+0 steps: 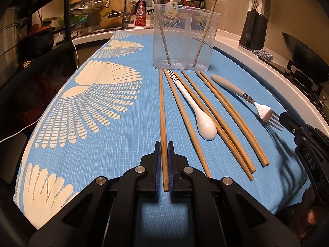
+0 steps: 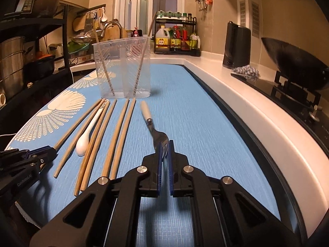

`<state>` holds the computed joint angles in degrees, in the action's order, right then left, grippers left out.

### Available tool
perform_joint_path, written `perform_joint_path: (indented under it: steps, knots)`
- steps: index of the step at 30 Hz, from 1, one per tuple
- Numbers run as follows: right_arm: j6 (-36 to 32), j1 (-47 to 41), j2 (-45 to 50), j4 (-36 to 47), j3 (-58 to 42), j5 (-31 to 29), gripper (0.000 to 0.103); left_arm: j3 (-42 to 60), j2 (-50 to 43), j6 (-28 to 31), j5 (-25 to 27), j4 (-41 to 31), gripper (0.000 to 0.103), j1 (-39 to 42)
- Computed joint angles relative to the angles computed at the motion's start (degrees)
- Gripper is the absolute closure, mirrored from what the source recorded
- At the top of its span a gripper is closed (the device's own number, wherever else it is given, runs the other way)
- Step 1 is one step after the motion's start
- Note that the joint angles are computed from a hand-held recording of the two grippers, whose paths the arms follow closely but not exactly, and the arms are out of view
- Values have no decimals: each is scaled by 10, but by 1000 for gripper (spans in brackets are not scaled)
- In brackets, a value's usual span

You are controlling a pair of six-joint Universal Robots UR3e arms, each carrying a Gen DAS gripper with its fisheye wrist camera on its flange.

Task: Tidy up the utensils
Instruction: 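Lift the chopstick with the left tool while the right tool lifts the fork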

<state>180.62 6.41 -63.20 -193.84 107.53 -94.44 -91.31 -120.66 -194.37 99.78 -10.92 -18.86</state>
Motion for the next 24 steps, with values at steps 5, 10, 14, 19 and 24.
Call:
perform_joint_path:
  steps: [5,10,14,19,24]
  knots:
    - [-50,32,21,-5,-19,-57,101,0,0,-1,-1,-1,97,0]
    - [-51,31,31,-21,-5,-41,100,2,0,-2,-2,-2,97,0]
    - [-35,18,25,-2,1,3,98,3,-1,-1,-1,-2,97,-1]
    - [-14,8,22,5,1,12,98,3,-1,-2,-1,-2,97,-1]
    - [2,1,28,36,-15,21,97,4,-2,-2,-1,-2,97,-2]
